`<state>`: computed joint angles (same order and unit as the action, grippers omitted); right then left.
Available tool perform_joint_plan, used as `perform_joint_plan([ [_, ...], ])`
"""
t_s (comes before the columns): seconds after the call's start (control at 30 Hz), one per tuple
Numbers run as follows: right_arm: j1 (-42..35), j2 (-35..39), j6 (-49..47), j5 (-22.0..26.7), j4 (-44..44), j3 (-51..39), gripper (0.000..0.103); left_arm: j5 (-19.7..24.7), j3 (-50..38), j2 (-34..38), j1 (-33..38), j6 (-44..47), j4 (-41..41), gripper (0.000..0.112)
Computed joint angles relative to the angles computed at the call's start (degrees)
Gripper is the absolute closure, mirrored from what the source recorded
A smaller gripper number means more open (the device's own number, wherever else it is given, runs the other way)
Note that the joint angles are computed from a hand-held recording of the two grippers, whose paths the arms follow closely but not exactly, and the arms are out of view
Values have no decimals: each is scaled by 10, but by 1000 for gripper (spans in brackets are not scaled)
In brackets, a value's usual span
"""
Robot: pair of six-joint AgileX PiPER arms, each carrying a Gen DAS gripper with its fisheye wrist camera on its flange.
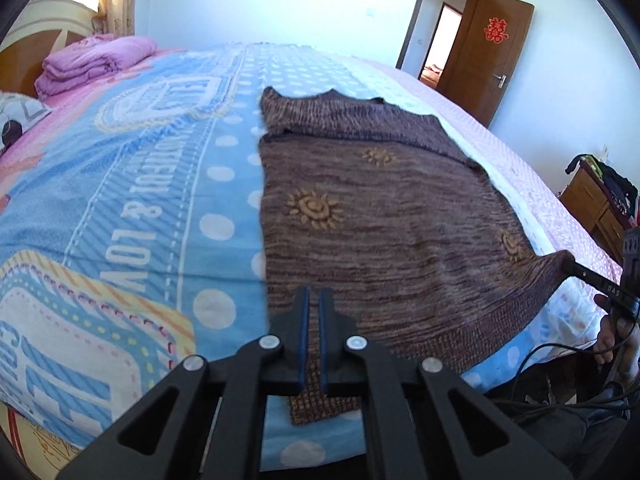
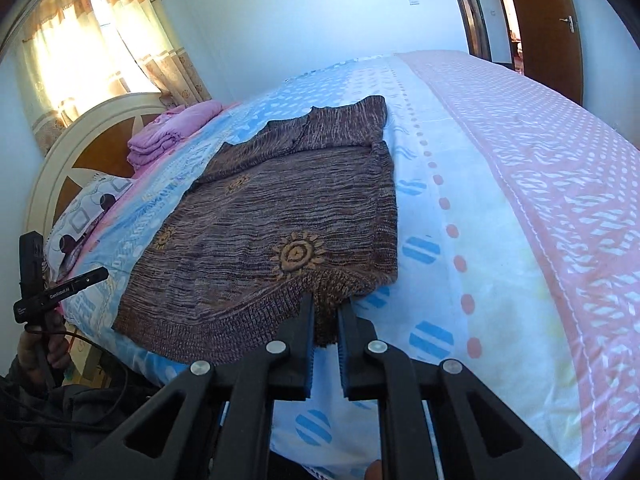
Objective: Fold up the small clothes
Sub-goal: 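Lift the hem with both tools and fold it over toward the collar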
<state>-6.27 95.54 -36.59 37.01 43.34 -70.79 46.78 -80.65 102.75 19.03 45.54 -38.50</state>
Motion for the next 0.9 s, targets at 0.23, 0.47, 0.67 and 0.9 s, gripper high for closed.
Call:
perform_joint_plan([
  [0.23,-5,-9,-6,-6,2,10,94,31,-20,11,23,-61,47,101],
  [0.47,2,-13,-16,-12,1,19,94,30,24,19,-2,-109,92,49],
  [0.67,-3,-9,-20,-10,11,22,94,-12,68,-6,-41,-82,108,105],
  [0.9,-8,-12,-32,-6,28,20,94,-1,52,-21,-9,-36,50,105],
])
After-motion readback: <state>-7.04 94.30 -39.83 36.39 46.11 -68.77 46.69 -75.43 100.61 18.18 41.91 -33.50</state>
